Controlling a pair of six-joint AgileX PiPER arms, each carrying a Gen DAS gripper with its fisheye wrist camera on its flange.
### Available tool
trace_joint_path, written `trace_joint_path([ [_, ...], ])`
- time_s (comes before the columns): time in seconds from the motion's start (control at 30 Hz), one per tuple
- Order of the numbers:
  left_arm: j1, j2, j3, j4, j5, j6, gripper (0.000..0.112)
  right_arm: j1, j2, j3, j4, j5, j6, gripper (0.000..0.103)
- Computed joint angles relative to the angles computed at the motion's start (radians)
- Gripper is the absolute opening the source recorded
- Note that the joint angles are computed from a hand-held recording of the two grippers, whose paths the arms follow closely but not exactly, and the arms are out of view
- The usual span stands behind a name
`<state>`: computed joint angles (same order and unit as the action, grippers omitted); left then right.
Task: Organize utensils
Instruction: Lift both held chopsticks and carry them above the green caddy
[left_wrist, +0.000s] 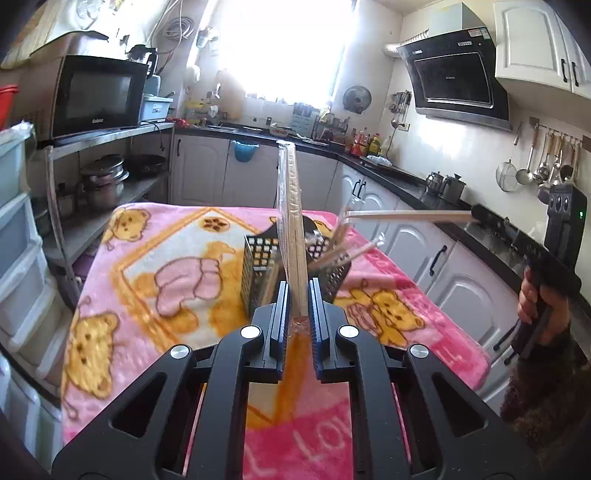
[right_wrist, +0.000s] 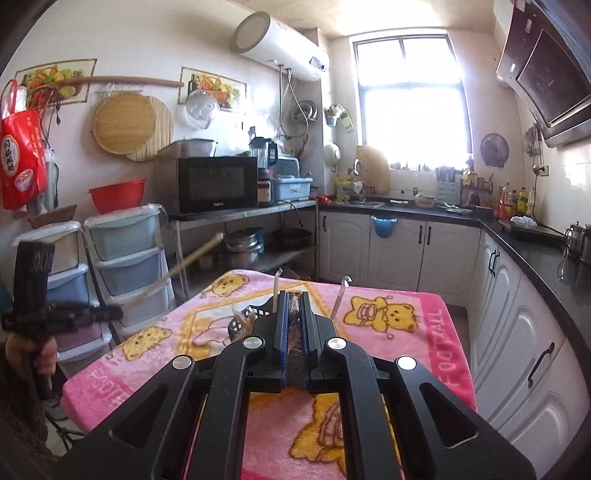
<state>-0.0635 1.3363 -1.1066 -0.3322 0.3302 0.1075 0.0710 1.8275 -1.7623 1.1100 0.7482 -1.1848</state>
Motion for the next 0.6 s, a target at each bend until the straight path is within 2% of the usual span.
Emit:
trace_joint_path([
  [0.1, 0.039, 0.071, -0.094, -0.085, 0.067, 0.095, 0.007, 0.028, 0.038, -0.065, -0.081, -0.010, 0.075, 0.006],
  [0.17, 0.069, 0.124, -0.173, -0.113, 0.145, 0.140, 0.007, 0.042, 0.074, -0.128, -0.140, -0.004, 0.140, 0.006],
  [0.3, 0.104, 0.223, -0.357, -0.049, 0.346, 0.136, 0.007, 0.056, 0.112, -0.192, -0.192, -0.001, 0.194, 0.006],
  [0.4, 0.107, 0.267, -0.451, 0.043, 0.469, 0.109, 0.007, 0.059, 0.138, -0.227, -0.205, 0.002, 0.211, 0.006],
  [0.47, 0.131, 0.302, -0.512, 0.025, 0.579, 0.137, 0.007, 0.061, 0.157, -0.254, -0.219, 0.005, 0.230, 0.006],
  [0.6, 0.143, 0.354, -0.601, 0.034, 0.740, 0.161, 0.007, 0.064, 0.193, -0.307, -0.255, 0.013, 0.275, 0.006],
])
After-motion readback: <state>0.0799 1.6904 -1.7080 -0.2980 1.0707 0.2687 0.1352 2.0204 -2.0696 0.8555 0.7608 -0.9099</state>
